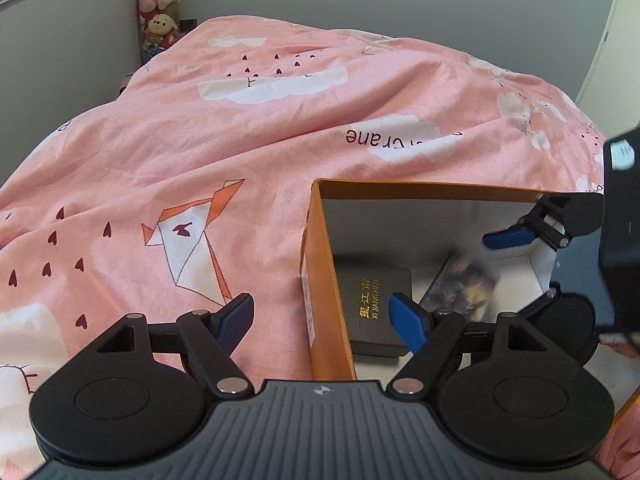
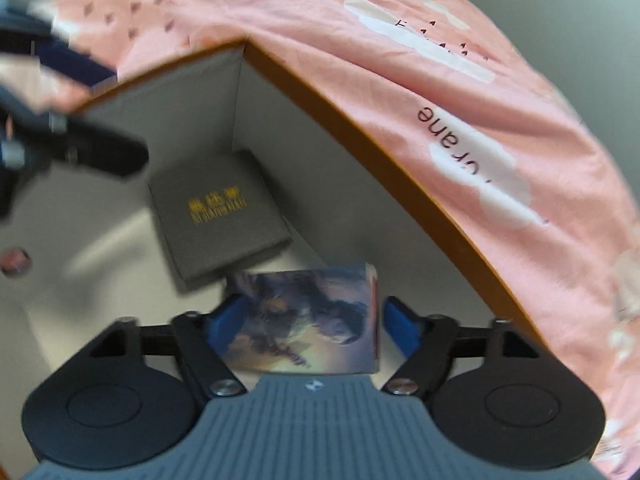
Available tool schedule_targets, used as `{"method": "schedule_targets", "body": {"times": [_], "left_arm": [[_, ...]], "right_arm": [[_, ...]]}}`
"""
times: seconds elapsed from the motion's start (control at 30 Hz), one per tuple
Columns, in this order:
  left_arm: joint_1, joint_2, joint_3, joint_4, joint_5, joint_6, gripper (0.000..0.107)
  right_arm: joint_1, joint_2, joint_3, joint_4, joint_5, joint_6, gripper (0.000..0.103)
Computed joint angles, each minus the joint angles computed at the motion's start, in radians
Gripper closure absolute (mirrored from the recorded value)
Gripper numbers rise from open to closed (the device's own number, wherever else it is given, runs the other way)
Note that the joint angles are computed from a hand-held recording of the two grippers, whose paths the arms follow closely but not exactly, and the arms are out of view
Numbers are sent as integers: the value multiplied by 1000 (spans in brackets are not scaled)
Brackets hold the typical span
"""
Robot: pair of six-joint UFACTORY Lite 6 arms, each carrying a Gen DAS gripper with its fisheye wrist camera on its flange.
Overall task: Organize objects
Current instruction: 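Lower the book into the shoebox beside the grey box and release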
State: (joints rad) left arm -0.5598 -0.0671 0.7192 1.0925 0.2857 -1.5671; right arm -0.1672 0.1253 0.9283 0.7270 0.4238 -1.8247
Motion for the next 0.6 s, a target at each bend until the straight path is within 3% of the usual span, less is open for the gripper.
{"method": "schedule_targets", "body": {"times": [0.1,0.3,0.37,0.6], "left_arm": [[1,-3,-9,6,-9,-10,17],[10,-9,-17,-20,-23,9,17],[8,-10,-16,-18,-21,5,17],[24,-23,-27,-29,-26,13,17]], "right_arm": [[-18,-16,-24,-8,0,-25,13],[-24,91,113,-348,86,440,6],[-34,160,192,-372,150,517,6],[-65,238,260,-174,226,203,14]]}}
